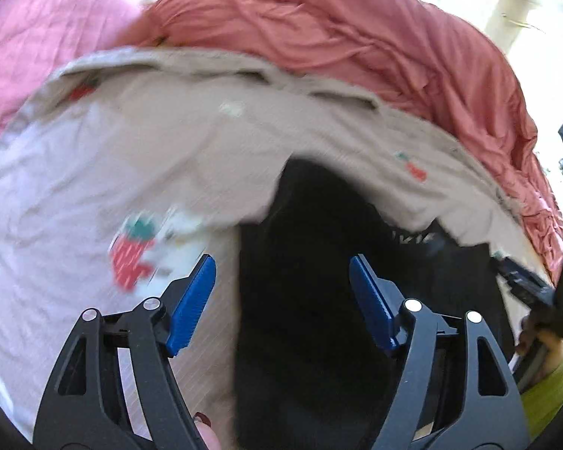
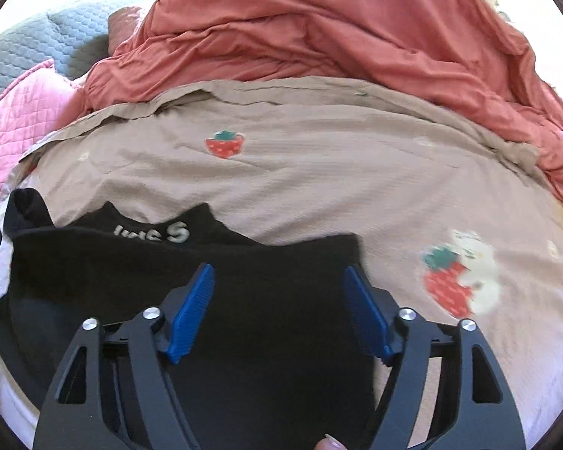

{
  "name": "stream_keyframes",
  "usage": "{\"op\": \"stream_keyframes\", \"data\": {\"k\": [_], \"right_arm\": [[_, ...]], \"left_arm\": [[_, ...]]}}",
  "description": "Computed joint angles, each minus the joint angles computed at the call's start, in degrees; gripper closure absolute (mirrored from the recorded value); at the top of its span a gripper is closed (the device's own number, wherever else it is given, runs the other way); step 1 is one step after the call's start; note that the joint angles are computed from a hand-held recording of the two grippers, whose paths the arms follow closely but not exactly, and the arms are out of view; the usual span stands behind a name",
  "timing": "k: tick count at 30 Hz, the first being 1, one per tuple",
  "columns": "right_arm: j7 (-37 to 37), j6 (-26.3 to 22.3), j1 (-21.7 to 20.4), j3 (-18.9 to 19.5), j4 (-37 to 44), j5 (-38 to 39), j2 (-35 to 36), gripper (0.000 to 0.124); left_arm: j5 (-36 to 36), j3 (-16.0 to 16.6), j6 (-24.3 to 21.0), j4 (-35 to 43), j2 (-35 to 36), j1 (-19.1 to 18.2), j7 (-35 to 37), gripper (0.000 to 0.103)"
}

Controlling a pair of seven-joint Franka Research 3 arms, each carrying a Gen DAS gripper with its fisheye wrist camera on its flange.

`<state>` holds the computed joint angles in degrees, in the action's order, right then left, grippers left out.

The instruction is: Fold small clothes

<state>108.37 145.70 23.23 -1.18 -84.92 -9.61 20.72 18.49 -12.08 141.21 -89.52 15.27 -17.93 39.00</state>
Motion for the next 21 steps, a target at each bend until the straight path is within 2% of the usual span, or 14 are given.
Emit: {"op": "stream_keyframes", "data": {"k": [2, 6, 9, 11, 12, 13, 15, 17, 18, 21], "right_arm": [[1.46, 2.12, -0.16, -0.79, -4.57, -0.84, -2.72, 0.052], [2.88, 3.24, -2.07, -0.45, -9.50, 0.45, -5.49, 0.052], [2.42, 2.51, -3.74, 0.45, -10.40, 3.27, -5.65, 0.054], [-0.72, 2.31, -5.33, 2.03, -10.50, 7.91, -5.43, 0.078], [-2.35, 2.48, -5.79, 2.64, -10.54, 9.71, -5.35, 0.103], [-4.86, 3.30, -6.54, 3.60, -10.97, 12.53, -5.50, 0.115], [-4.90, 5.53, -5.83, 3.01, -12.36, 12.44, -6.39, 0.117], [-2.95, 8.15, -5.49, 2.38, -14.41, 12.74, -7.72, 0.117], [0.31, 8.33, -5.01, 1.20, -15.19, 11.33, -8.12, 0.117], [-0.65, 6.77, -5.68, 1.84, -14.69, 12.09, -7.31, 0.116]], "left_arm": [[-2.91, -0.63, 1.19, -4.87, -2.53, 1.04, 0.33, 0.037], [-12.18, -2.57, 7.00, -13.96, -6.96, 2.98, 4.00, 0.037], [-12.58, -2.72, 7.34, -15.19, -7.21, 2.15, 3.99, 0.040], [-13.76, -3.28, 8.75, -15.57, -7.31, 1.95, 5.94, 0.086], [-11.98, -3.07, 7.86, -14.88, -7.33, 1.31, 5.39, 0.086], [-7.85, -2.64, 5.48, -13.54, -7.34, 0.21, 4.25, 0.091], [-6.04, -2.42, 5.81, -14.45, -8.57, -0.20, 3.09, 0.092], [-7.52, -2.37, 7.54, -17.01, -10.41, 0.31, 2.51, 0.092], [-8.64, -2.39, 8.42, -18.26, -11.08, 0.60, 2.64, 0.092], [-11.56, -2.52, 10.67, -21.14, -11.70, 1.13, 3.83, 0.088]]}}
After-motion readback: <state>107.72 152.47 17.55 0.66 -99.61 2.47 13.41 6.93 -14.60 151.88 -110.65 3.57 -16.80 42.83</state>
